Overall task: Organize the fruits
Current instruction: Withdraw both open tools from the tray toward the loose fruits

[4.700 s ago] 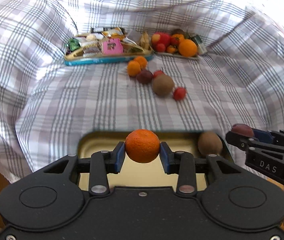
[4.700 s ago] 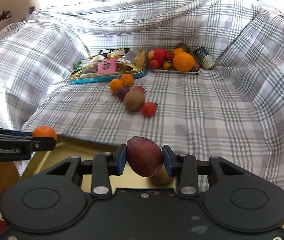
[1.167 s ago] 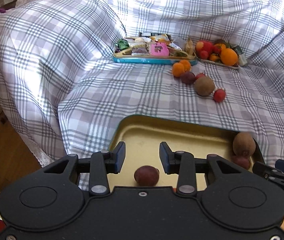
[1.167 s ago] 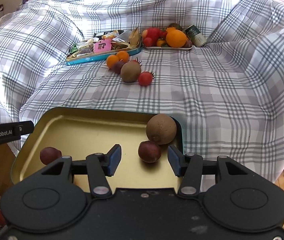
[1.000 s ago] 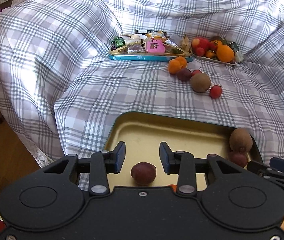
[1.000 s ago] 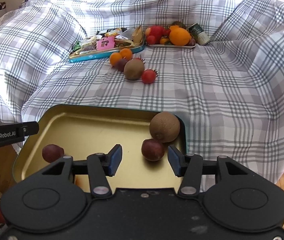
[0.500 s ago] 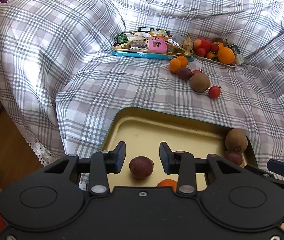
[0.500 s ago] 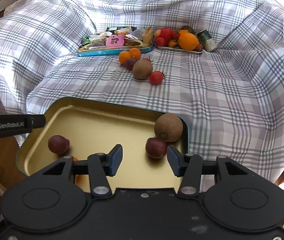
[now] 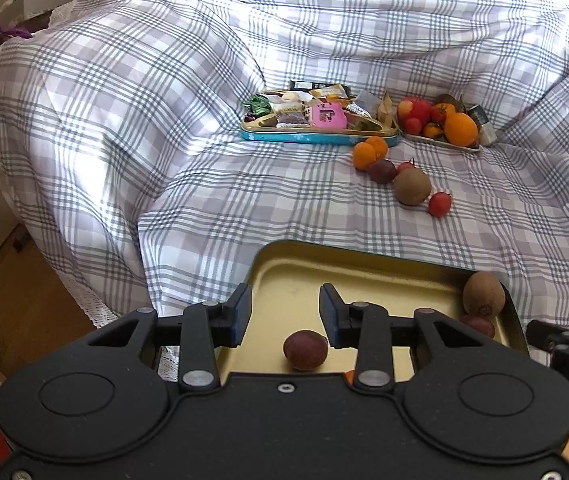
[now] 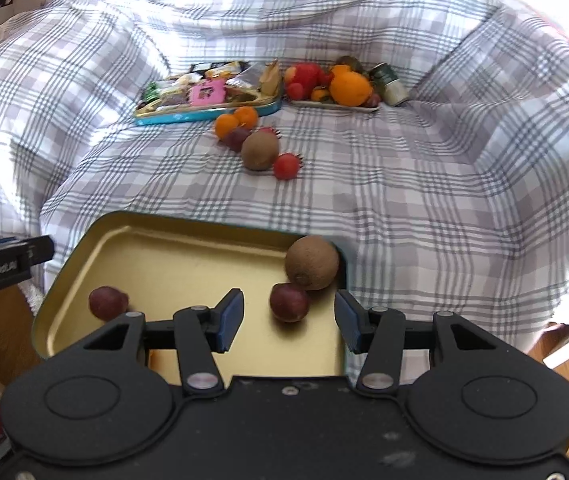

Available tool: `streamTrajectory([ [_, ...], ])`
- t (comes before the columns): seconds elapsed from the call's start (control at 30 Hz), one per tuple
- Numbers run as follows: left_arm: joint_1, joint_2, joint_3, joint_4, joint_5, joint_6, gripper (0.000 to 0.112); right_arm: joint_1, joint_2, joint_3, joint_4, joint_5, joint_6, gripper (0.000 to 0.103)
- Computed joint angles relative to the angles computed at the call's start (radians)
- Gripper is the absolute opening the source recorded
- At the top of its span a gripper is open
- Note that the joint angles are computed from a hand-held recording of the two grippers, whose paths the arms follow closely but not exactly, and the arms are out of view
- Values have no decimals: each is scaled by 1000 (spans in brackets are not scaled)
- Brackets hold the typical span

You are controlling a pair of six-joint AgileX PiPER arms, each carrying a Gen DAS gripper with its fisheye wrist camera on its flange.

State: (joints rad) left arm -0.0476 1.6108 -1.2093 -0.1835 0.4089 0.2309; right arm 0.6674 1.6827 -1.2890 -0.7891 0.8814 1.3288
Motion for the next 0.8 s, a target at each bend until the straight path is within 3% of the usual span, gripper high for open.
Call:
streamTrajectory([
  [0.1, 7, 1, -7, -10, 12, 13, 46, 23, 4, -2, -64, 39, 43, 52],
  [0.2, 9, -4, -3, -25, 14, 32, 46, 69, 37, -31, -152, 140, 103, 52],
  [0.3, 16, 0, -9, -57, 24, 64, 46, 85, 50, -50, -174, 161, 71, 52],
  [0.53, 25, 13, -21, -120, 50, 153, 46, 50, 49, -50, -100, 30, 13, 51],
  [0.67, 25, 30, -37, -111, 49, 154, 46, 53, 76, -50, -142, -6, -18, 51],
  [0.8, 38, 74, -88, -128, 95, 154, 44, 12, 119, -85, -75, -47, -101, 48],
])
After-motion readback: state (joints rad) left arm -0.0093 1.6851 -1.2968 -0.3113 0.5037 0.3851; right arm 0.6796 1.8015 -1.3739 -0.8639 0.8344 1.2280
